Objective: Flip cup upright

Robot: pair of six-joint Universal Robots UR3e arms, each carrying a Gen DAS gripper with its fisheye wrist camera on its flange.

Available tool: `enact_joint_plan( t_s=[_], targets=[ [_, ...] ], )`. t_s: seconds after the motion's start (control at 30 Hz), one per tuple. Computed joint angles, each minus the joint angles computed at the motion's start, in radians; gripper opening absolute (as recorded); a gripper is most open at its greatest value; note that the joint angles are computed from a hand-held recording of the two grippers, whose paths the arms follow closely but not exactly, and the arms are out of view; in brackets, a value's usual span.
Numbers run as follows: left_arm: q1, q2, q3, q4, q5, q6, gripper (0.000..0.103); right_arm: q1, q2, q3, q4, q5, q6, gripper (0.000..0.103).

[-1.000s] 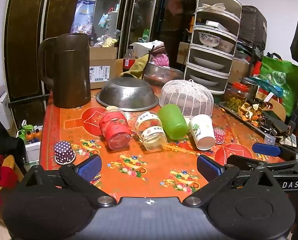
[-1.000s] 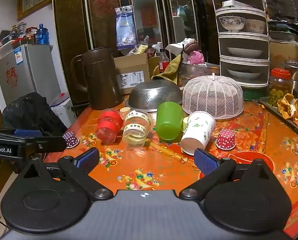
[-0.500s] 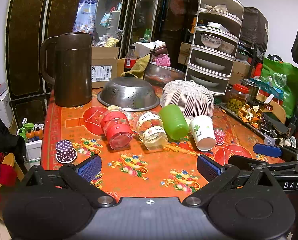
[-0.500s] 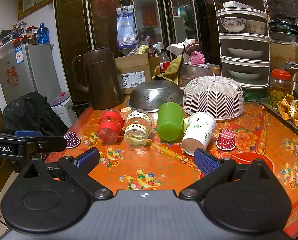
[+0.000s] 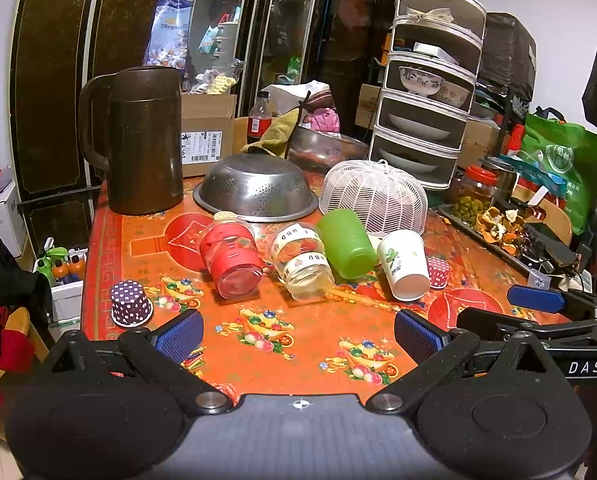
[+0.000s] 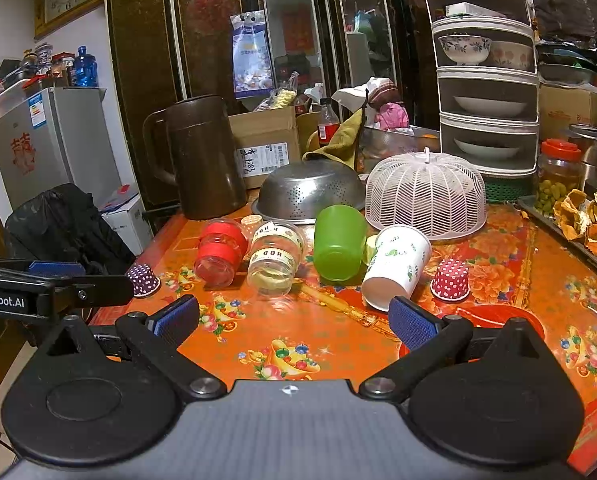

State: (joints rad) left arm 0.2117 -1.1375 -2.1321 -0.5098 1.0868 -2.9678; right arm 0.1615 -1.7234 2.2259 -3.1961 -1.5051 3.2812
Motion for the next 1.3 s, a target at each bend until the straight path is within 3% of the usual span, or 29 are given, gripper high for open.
enact_joint_plan(
  t_s=[1.3],
  targets=[
    [-0.003,-0.014,0.005,-0.004,0.001,-0.007,0.102,-0.007,-0.013,-0.003,0.019,0.007,0.008,0.102]
  ],
)
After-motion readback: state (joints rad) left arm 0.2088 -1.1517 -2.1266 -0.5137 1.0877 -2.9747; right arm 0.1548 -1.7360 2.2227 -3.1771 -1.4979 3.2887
